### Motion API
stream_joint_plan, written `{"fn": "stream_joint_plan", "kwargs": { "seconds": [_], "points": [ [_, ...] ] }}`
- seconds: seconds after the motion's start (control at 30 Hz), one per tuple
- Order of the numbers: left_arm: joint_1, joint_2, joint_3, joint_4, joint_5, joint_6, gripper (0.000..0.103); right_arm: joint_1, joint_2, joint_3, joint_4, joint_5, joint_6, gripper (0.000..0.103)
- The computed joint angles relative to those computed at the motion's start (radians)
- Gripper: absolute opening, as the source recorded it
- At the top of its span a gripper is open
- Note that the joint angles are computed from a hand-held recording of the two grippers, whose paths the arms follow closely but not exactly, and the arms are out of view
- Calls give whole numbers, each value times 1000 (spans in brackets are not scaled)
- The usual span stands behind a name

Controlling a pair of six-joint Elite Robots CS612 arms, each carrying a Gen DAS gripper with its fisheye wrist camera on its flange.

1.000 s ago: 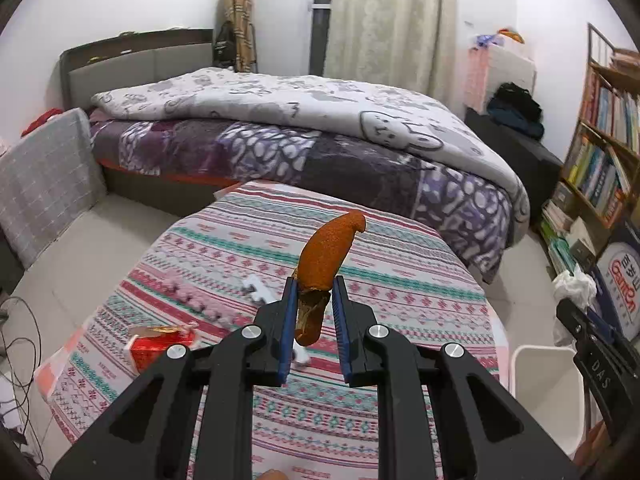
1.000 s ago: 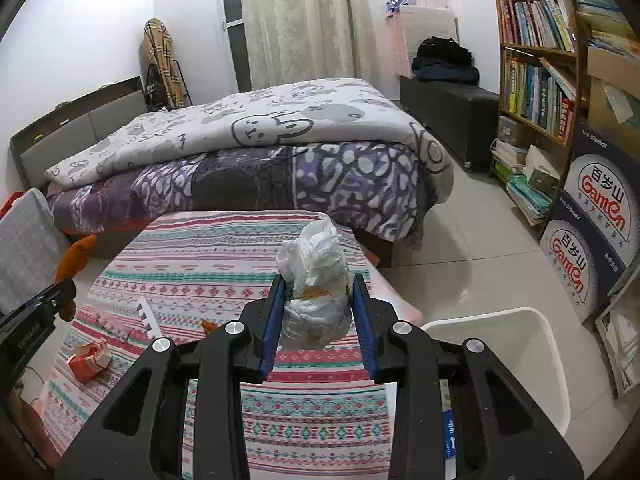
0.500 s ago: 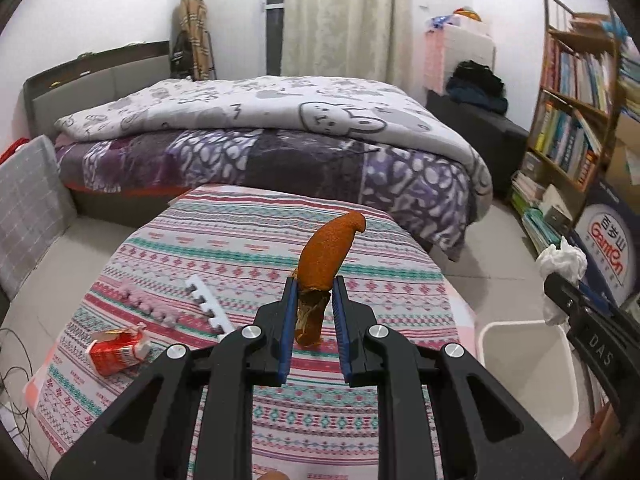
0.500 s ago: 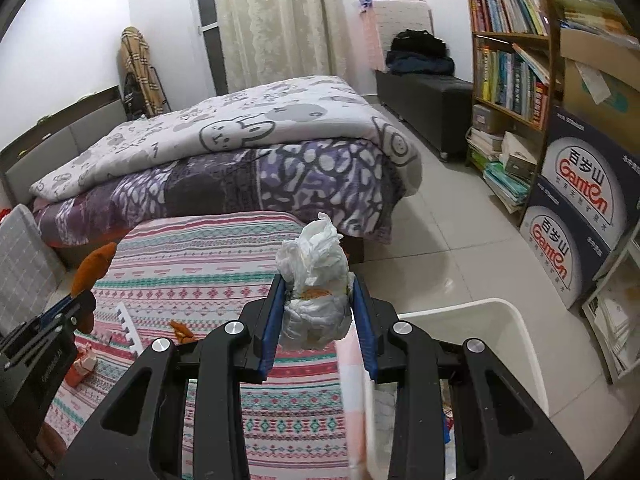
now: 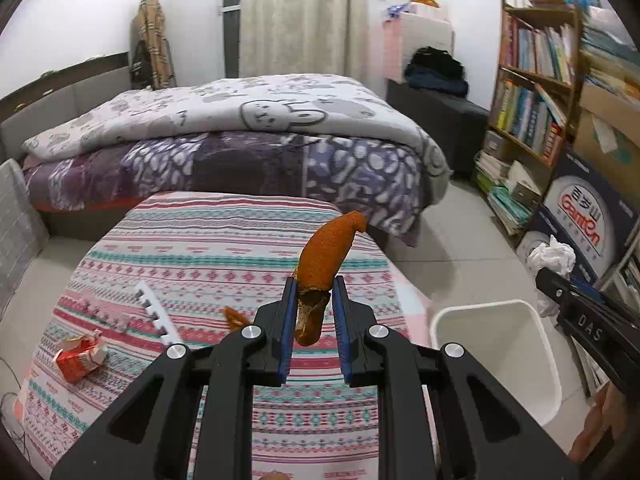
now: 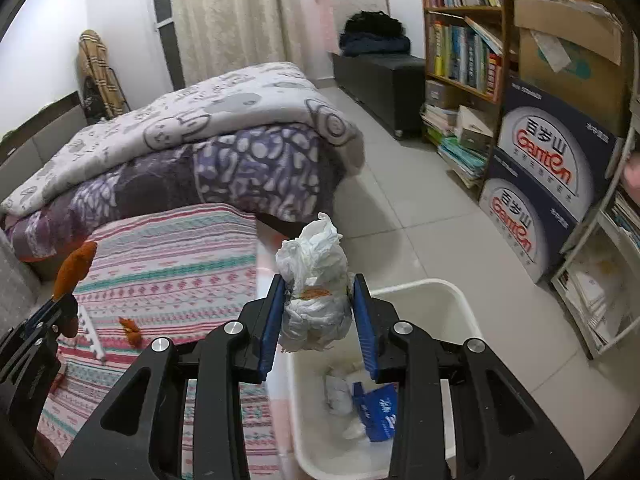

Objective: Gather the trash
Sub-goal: 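Carry the tissue and snack over the bin and open the right then left tool, then lower the left tool to the red paper carton and grasp it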

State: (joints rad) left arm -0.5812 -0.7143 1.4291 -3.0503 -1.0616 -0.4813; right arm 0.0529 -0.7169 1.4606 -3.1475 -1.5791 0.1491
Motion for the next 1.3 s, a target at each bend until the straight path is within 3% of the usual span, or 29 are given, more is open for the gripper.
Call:
{"fn": "stream_joint_plan", "kwargs": {
  "seconds": [0.2,0.37,0.67,1.03,1.1,1.13,1.17,1.3],
  "points": [
    [-9,23,-40,6,-83,39,18,-20,-8,14,10,-32,24,39],
    [-20,43,-70,13,-129,81,18,-36,-16,30,-8,-68,65,63],
    [-38,80,-126,46,-198,136,18,-62,-24,57,-44,-132,131,90],
    [-46,113,-184,92,-316,164,19,-90,-33,71,-24,-158,216,95],
    [-47,117,-191,99,-326,179,27,-93,-33,71,-21,-158,223,95],
    [-48,118,-191,98,-329,184,45,-94,-34,73,-20,-156,226,95],
    [-48,118,-190,93,-332,186,56,-94,-34,72,-17,-152,232,95],
    [-44,111,-179,87,-331,183,61,-89,-33,68,-17,-142,236,95]
  ]
}}
